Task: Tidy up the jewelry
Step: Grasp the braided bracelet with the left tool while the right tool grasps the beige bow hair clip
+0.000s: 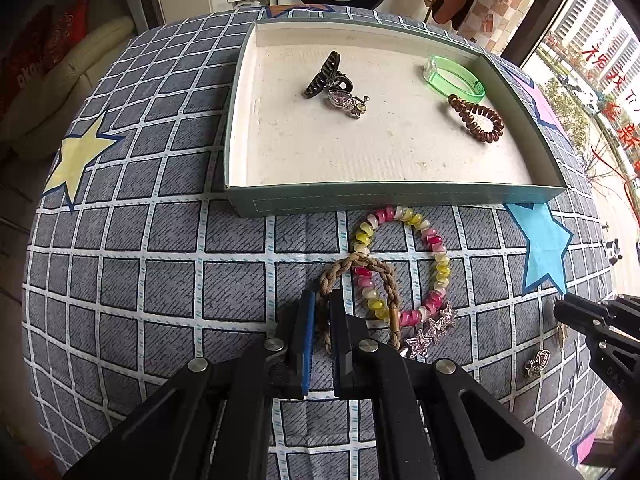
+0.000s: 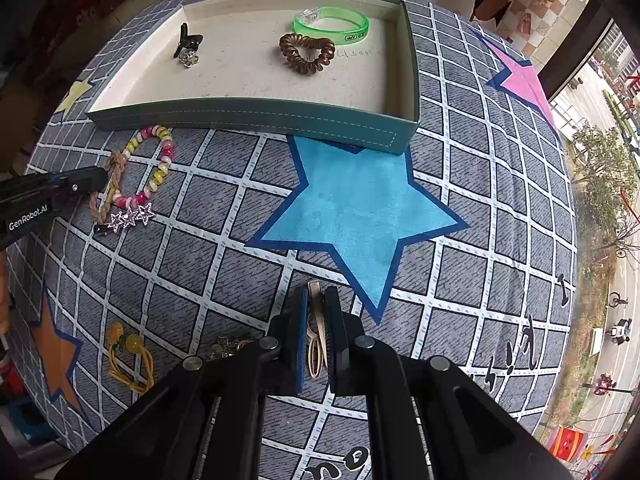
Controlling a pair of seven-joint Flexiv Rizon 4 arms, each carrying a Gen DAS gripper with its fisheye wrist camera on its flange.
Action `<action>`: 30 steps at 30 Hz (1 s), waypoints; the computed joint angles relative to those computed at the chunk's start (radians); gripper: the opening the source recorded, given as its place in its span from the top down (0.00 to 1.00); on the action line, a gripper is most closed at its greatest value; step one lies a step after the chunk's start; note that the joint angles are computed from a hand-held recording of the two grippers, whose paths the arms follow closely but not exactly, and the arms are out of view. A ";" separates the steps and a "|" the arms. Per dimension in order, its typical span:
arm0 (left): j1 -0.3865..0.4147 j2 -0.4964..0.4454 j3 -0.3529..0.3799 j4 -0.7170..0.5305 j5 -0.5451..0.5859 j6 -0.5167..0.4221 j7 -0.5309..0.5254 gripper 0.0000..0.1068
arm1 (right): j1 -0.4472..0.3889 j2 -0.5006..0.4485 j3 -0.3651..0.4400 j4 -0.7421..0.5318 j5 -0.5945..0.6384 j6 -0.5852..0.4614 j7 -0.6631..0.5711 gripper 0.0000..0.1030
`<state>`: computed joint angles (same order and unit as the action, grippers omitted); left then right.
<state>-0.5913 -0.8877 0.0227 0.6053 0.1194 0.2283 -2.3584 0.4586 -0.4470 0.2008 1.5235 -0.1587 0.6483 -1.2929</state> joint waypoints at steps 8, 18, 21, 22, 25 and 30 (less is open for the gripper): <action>0.000 0.120 -0.011 0.178 0.008 0.127 -0.029 0.82 | -0.060 0.026 0.023 -0.020 0.145 0.033 0.017 0.92; 0.001 0.170 -0.014 0.189 0.036 0.175 -0.022 0.82 | -0.128 0.104 0.033 -0.011 0.286 0.022 -0.010 0.92; 0.003 0.153 -0.010 0.142 0.045 0.163 -0.012 0.82 | -0.132 0.100 0.031 -0.042 0.302 0.018 -0.024 0.92; 0.004 0.143 -0.009 0.120 0.046 0.156 -0.006 0.82 | -0.132 0.096 0.030 -0.055 0.306 0.017 -0.027 0.92; 0.009 0.108 -0.004 0.054 0.044 0.133 0.011 0.82 | -0.128 0.069 0.028 -0.111 0.315 0.009 -0.034 0.92; 0.009 0.016 0.024 -0.116 0.054 0.057 0.036 0.82 | -0.124 0.003 0.023 -0.222 0.319 -0.014 -0.042 0.92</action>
